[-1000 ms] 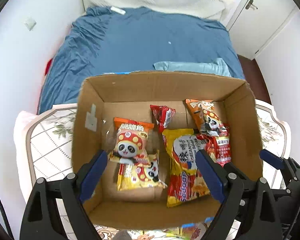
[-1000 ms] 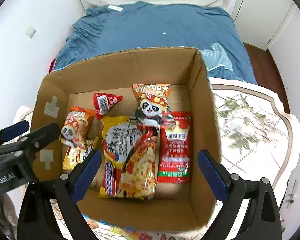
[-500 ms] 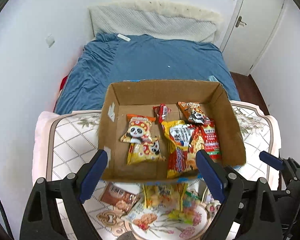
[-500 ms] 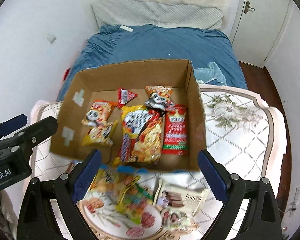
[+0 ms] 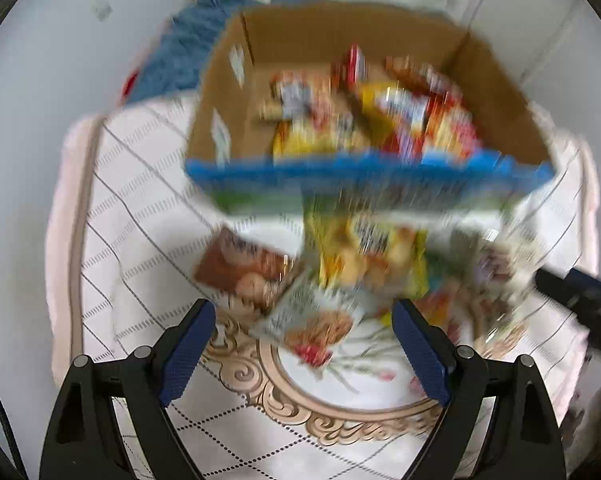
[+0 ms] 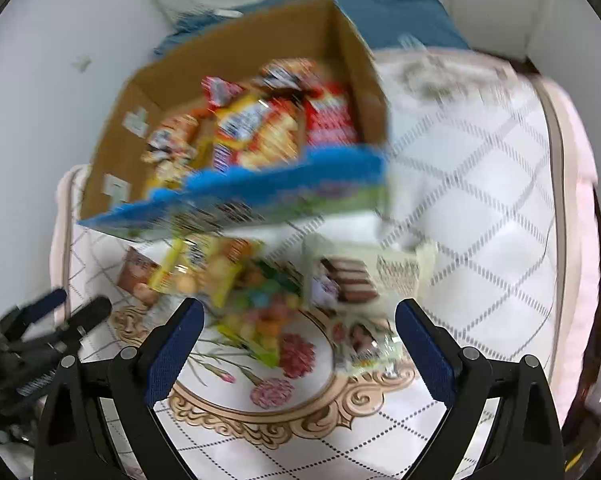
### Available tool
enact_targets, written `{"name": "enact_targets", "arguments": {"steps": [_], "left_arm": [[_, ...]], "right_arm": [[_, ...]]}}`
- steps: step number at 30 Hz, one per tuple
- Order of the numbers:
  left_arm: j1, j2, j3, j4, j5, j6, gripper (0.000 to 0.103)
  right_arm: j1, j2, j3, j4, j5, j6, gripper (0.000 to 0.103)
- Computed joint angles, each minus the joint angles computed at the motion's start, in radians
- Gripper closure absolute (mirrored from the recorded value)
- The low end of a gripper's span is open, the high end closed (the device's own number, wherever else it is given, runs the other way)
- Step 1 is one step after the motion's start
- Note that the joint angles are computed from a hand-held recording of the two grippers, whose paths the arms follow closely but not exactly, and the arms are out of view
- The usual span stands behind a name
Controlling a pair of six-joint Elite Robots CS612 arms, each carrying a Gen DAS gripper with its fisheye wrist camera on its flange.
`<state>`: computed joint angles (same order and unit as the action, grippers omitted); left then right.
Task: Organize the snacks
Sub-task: 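Grasp the nitz cranberry oat cookie pack with left tool while right tool grasps the Franzzi cookie pack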
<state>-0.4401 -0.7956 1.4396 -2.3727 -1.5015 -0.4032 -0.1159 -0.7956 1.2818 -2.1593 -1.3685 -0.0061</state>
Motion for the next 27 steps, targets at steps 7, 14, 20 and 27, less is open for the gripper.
{"name": "enact_targets", "arguments": {"steps": [7,14,20,27], "left_arm": [[-0.010,0.061,-0.049,0.115,-0.011,0.095,0.013],[-0.027,0.123,-0.125,0.221,0.016,0.188,0.013],[-0.036,0.166,-0.173,0.286,0.026,0.231,0.013],[-0.036,0.169,-0.171,0.241,-0.001,0.213,0.024]], "right_arm": [[-0.015,0.043,-0.019,0.036,-0.019,0.062,0.004],[-0.003,0.102,-0.080,0.086,-0.064,0.075,0.004],[0.013,0.144,-0.132,0.114,-0.105,0.096,0.001],[0.044,0.184,-0.175,0.136,-0.214,0.078,0.000]]}}
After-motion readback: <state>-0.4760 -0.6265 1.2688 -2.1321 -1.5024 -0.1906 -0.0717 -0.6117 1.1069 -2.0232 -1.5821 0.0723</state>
